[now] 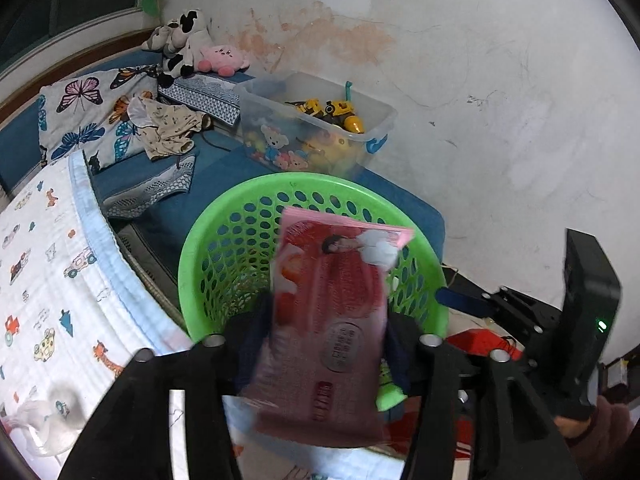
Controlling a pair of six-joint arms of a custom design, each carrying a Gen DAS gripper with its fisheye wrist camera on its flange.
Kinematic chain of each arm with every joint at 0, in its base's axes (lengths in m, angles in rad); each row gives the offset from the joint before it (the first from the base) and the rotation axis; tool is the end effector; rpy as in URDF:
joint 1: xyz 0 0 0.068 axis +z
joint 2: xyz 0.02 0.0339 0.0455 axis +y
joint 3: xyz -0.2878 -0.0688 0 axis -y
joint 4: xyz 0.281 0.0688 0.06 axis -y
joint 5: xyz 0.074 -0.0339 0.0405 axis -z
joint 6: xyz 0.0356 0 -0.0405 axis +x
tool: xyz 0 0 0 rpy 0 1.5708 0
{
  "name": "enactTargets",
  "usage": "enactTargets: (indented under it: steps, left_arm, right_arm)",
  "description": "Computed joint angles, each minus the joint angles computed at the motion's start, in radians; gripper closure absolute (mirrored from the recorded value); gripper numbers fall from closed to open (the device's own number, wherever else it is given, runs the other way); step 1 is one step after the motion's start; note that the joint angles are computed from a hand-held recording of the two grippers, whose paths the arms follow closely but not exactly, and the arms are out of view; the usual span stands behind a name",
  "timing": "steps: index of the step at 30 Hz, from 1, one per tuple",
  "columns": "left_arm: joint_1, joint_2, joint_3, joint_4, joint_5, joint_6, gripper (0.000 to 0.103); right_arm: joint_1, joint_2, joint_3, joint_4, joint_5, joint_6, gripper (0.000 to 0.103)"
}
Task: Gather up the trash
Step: 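Carry wipe pack and orange over the green basket and release both, then grasp the clear plastic bottle with the left tool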
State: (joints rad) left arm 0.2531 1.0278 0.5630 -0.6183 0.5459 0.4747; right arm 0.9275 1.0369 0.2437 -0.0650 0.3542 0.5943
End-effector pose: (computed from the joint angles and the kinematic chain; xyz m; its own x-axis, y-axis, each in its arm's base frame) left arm 0.1966 0.0318 0.1953 -0.7509 0.2093 -0.6264 0.4101 0.8912 -0.1938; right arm 0.1200 0.1395 0.1218 -0.7201 -0.0850 -0.6886 -0.2549 0.9555 0.1486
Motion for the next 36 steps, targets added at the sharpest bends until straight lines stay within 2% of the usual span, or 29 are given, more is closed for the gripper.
enactTargets:
  steps: [2,4,8,12,16,20,25,30,33,36]
  left_arm:
    - [-0.018,0.006,-0.006,0.018,-0.001,-0.019,0.046]
    - [-0.014,0.007,-0.009,0.017,0.012,-0.027,0.038]
    - [0.02,-0.002,-0.011,-0.004,0.032,-0.009,0.037]
    - [0.107,-0.053,-0.018,-0.065,0.055,0.057,0.037]
    - [0.254,-0.126,-0.024,-0.171,0.105,0.19,0.037]
    - [0.444,-0.148,-0.015,-0.292,0.155,0.378,0.037]
    - [0.753,-0.075,0.011,-0.445,0.204,0.721,0.037]
    - [0.974,0.038,0.06,-0.502,0.196,0.991,0.037]
    - [1.052,0.118,0.1,-0.494,0.181,1.082,0.03]
    - [1.122,0.2,0.137,-0.46,0.158,1.156,0.03]
  right_arm:
    - [0.007,-0.016,-0.01,-0.009,0.004,0.009,0.041]
    - [0.01,-0.028,-0.018,-0.014,0.005,0.016,0.041]
    - [0.033,-0.047,-0.025,-0.03,0.018,0.038,0.04]
    - [0.071,-0.051,-0.02,-0.04,0.037,0.059,0.04]
    - [0.128,-0.037,-0.002,-0.043,0.066,0.087,0.037]
    - [0.182,-0.008,0.021,-0.039,0.091,0.109,0.034]
    - [0.239,0.034,0.059,-0.036,0.115,0.129,0.034]
    - [0.288,0.075,0.094,-0.031,0.133,0.14,0.033]
    - [0.304,0.105,0.114,-0.017,0.134,0.139,0.032]
    - [0.318,0.132,0.133,-0.006,0.132,0.14,0.032]
